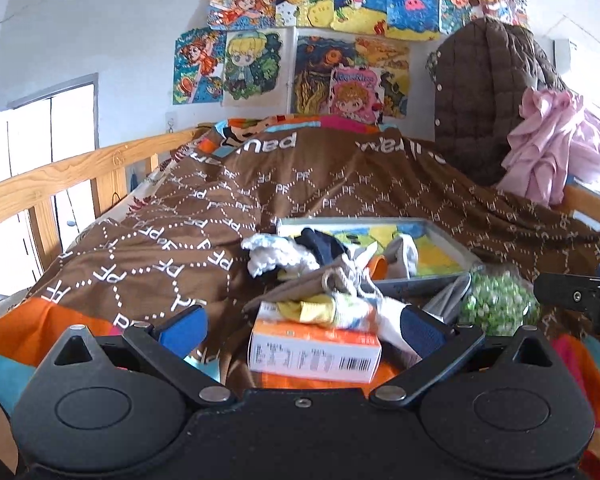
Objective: Organize soft objects
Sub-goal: 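Move both open tools back toward the pile of soft items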
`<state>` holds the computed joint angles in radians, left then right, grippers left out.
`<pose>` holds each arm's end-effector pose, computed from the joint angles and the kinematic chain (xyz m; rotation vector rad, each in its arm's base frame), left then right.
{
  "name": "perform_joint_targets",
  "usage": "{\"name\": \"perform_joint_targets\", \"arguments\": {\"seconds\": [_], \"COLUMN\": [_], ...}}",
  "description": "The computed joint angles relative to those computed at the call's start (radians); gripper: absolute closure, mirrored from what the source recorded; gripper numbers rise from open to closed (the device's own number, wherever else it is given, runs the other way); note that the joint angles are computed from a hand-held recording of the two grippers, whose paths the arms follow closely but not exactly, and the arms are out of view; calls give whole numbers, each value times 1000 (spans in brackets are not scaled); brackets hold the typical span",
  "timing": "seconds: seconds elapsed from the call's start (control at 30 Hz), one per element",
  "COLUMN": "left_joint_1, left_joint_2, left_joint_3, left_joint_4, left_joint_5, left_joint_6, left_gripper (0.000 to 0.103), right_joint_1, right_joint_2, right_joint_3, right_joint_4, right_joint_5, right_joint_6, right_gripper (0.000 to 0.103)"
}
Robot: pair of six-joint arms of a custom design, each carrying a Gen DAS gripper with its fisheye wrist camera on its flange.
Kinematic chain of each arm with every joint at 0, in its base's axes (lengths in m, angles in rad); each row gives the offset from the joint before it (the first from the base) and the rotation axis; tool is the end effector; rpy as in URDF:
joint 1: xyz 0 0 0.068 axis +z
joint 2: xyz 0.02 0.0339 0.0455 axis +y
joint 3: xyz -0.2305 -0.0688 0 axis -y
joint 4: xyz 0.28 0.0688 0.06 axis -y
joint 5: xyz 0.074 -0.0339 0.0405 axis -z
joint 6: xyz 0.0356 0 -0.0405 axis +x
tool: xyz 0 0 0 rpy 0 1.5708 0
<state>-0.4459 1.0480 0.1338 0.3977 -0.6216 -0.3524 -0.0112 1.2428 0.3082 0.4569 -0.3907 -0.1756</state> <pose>0.2010 -0.0731 0.0772 -0.2734 1.9675 0.1362 0.2555 0.0107 0.0930 -0.4055 1.9800 0.2815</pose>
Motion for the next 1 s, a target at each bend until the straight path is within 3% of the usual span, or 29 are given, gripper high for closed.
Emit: {"name": "perform_joint_targets", "arguments": {"seconds": [0.33,0.63,1.0], "left_joint_1": [59,170,255], "left_joint_2": [40,167,350], "left_joint_3": [37,89,192], "left_joint_4": [-73,-16,69], "left_joint_5": [91,221,343], "left_joint_6": [76,174,317], "left_gripper": [1,1,1], "right_joint_1": [35,67,102], "right_joint_2": [115,236,352], "right_joint_3": [91,191,274], "right_joint_4": [-93,-176,-163], "right_joint_5": [43,68,112], "right_joint_6": [-20,-32,-59], "right_gripper": [0,0,0]}}
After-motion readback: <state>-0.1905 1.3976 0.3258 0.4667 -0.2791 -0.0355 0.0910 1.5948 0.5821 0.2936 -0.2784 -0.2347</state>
